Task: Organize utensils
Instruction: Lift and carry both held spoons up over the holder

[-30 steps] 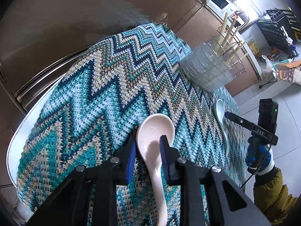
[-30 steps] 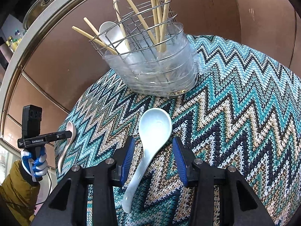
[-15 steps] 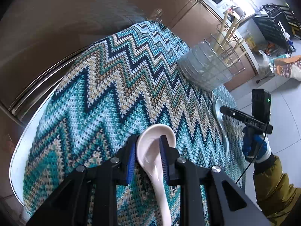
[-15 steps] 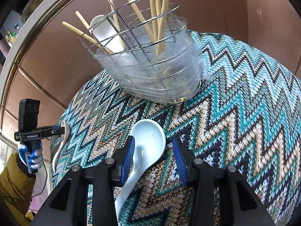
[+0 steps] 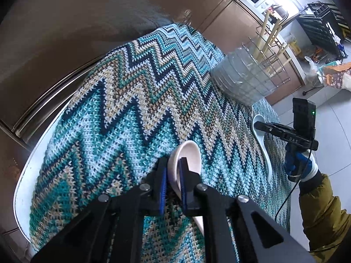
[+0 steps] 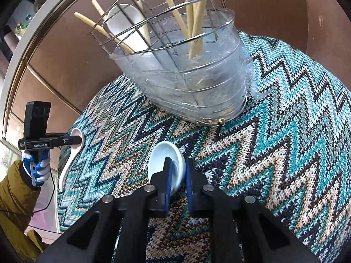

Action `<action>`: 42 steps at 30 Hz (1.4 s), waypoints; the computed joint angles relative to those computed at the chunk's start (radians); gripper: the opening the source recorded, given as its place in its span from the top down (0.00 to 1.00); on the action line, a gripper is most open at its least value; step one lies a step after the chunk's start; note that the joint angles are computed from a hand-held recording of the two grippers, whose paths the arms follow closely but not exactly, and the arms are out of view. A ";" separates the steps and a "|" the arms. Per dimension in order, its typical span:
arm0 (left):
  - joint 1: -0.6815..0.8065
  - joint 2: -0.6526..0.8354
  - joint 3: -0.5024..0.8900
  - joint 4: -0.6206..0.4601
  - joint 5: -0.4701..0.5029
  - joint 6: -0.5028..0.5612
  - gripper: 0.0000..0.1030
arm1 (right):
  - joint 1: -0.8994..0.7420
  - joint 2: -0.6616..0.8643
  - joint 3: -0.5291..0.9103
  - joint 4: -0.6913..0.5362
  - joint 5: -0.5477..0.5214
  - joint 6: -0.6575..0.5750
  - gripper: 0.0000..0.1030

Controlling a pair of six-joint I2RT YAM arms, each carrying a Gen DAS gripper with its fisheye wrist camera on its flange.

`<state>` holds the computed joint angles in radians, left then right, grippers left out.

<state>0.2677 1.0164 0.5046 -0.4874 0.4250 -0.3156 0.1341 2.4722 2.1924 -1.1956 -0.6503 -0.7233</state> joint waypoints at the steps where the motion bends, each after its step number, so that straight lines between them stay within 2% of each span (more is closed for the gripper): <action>1: -0.010 -0.004 0.000 0.001 -0.012 -0.009 0.91 | 0.001 -0.008 -0.013 0.011 0.002 -0.001 0.89; 8: -0.067 -0.029 0.006 -0.008 -0.091 -0.060 0.91 | 0.000 -0.085 -0.143 0.114 0.007 0.015 0.91; 18: -0.092 -0.070 0.008 -0.022 -0.128 -0.110 0.92 | -0.049 -0.124 -0.164 0.140 -0.024 0.019 0.93; 26: -0.121 -0.144 0.029 -0.079 -0.165 -0.147 0.92 | -0.106 -0.173 -0.202 0.150 -0.064 0.030 0.93; 37: -0.214 -0.249 0.079 -0.156 -0.250 -0.220 0.92 | -0.167 -0.385 -0.444 0.263 -0.089 0.079 0.93; 42: -0.270 -0.285 0.105 -0.188 -0.295 -0.258 0.92 | -0.200 -0.477 -0.524 0.270 -0.108 0.075 0.93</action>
<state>-0.0021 0.7309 0.6094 -0.6753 0.1301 -0.5741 -0.0655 1.9956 1.6685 -0.9255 -0.7578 -0.6479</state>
